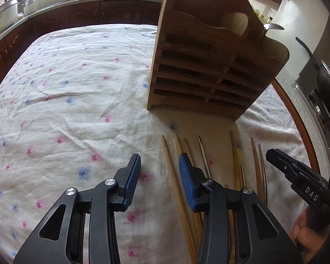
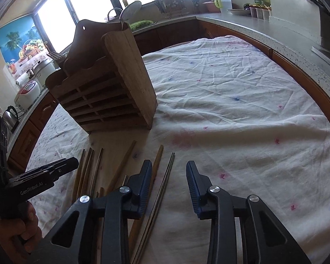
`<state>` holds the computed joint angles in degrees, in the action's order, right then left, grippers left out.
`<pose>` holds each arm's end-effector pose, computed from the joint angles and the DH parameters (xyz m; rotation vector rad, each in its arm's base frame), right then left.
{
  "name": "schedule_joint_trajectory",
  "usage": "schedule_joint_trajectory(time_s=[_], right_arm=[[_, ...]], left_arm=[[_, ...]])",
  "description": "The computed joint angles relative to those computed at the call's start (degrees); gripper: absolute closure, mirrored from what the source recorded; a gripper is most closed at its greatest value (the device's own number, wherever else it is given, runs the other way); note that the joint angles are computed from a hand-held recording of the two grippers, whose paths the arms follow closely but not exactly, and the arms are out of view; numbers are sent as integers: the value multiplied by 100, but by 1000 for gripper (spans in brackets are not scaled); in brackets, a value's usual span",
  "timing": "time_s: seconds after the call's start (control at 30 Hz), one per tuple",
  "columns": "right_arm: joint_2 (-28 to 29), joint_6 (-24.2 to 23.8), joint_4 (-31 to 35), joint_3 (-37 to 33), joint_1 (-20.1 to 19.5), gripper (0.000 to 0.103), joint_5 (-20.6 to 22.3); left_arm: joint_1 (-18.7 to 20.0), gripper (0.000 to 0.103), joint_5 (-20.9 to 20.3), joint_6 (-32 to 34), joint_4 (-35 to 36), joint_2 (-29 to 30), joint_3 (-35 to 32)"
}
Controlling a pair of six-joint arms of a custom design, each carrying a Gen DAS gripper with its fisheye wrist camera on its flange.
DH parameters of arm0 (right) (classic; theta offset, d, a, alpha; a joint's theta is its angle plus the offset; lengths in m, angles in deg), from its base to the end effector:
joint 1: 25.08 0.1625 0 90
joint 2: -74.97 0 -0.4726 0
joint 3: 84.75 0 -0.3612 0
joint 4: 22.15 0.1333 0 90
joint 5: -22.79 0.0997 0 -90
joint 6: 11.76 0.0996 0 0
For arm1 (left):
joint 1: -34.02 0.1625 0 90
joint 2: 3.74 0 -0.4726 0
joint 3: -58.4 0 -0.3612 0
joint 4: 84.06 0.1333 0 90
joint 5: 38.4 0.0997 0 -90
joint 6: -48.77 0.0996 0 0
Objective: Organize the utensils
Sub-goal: 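Grasp a bamboo chopstick with the left tool while the right tool grasps another, then insert the chopstick into the holder with the left tool while the right tool inserts its own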
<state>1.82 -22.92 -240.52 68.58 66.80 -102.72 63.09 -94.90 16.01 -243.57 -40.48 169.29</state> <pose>0.0861 -0.3228 0.2792 -0.0660 -2.3201 0.9646 -0.4067 -0.4415 0.0069 0.6734 2.5517 -0.5063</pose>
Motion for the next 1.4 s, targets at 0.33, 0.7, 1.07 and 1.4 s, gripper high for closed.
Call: schedule_joint_trajectory(time_s=[0.33,0.7,1.07,1.4], right_arm=[[779,-596,-644,-204,333,95,-937],[-88,37,-272,178,459,99,-144],[-946,171,217,-9,1745,99,-479],[-1121,-140,250,-490,2610,99,-858]], left_arm=[[-232,95,639,345,76,246,-52],[-147,99,-65,130,-772,-497,683],[-669,99,-46,111,-1606,-1487,1272],[-986,99,234,304,-2049,-1749,1326]])
